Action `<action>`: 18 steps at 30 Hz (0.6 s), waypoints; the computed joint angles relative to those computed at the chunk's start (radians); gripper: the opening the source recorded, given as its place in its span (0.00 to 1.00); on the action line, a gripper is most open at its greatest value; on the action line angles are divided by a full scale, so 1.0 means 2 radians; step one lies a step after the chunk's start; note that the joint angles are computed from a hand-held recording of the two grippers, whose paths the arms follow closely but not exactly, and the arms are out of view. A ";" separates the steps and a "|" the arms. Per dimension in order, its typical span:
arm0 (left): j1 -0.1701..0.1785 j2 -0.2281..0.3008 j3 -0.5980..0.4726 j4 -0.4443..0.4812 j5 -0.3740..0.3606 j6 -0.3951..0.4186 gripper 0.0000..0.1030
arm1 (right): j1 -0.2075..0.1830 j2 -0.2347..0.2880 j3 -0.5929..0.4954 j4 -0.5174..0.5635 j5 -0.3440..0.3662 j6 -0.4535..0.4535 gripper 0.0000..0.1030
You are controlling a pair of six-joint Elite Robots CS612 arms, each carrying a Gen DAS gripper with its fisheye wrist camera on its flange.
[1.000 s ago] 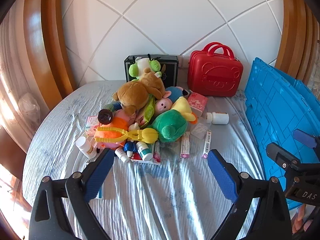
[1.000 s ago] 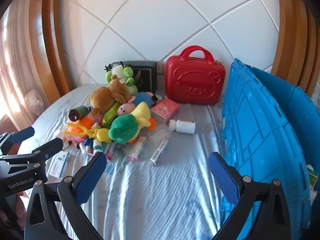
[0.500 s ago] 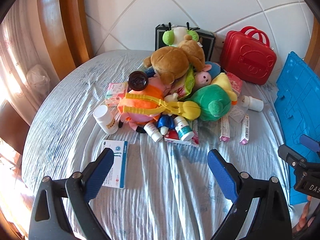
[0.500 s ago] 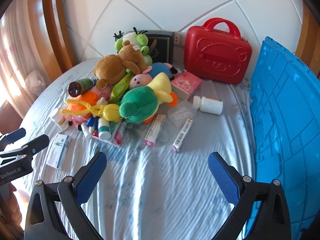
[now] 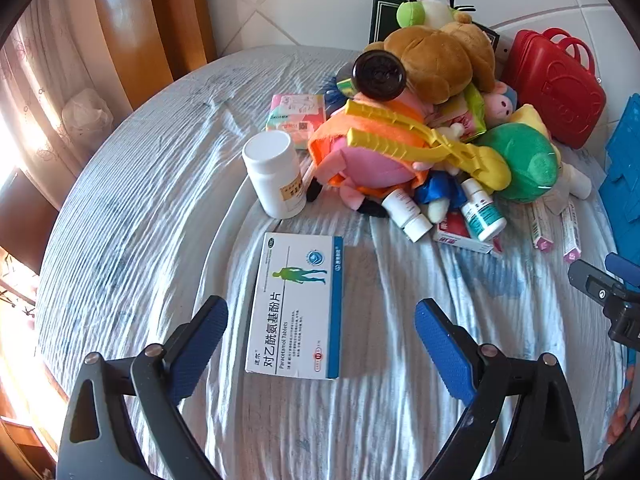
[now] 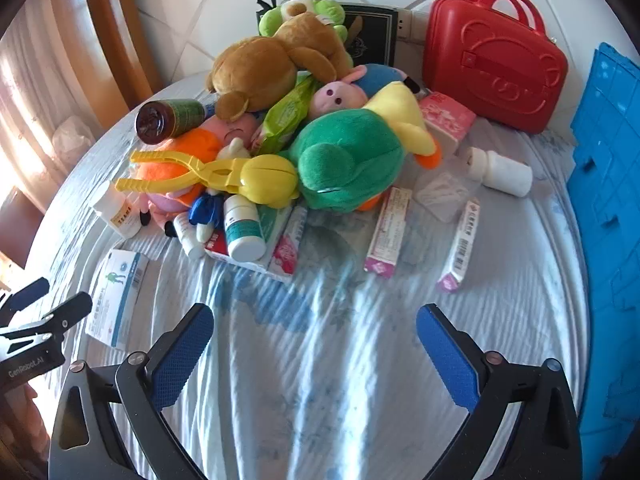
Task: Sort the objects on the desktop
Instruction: 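Grasp the white tablet box with the left tool while the right tool grasps a white bottle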
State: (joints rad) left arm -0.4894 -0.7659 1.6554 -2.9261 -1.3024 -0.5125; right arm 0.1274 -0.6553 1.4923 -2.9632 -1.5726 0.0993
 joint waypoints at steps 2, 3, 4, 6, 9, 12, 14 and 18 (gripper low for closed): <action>0.004 0.007 -0.003 0.007 -0.007 0.001 0.93 | 0.006 0.010 -0.012 0.000 -0.004 -0.005 1.00; 0.006 0.011 -0.005 0.009 -0.009 0.002 0.93 | 0.008 0.014 -0.017 0.000 -0.007 -0.008 1.00; 0.007 0.015 -0.008 0.011 -0.011 0.001 0.93 | 0.010 0.018 -0.022 0.000 -0.007 -0.009 1.00; 0.010 0.023 -0.013 0.013 -0.019 0.001 0.93 | 0.013 0.026 -0.032 0.006 -0.005 -0.012 1.00; 0.014 0.035 -0.023 0.019 -0.027 0.004 0.93 | 0.017 0.036 -0.044 0.007 -0.007 -0.012 1.00; 0.018 0.046 -0.033 0.031 -0.032 -0.001 0.93 | 0.019 0.047 -0.054 -0.004 -0.009 -0.014 1.00; 0.018 0.053 -0.035 0.015 -0.024 -0.006 0.94 | 0.021 0.054 -0.060 -0.022 -0.015 -0.017 1.00; 0.014 0.066 -0.039 -0.030 -0.004 0.006 0.92 | 0.024 0.072 -0.080 -0.033 -0.029 -0.023 0.79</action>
State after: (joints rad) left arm -0.4606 -0.6349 1.5768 -2.9863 -1.3111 -0.4996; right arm 0.1756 -0.5108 1.3323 -3.0298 -1.6306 0.0527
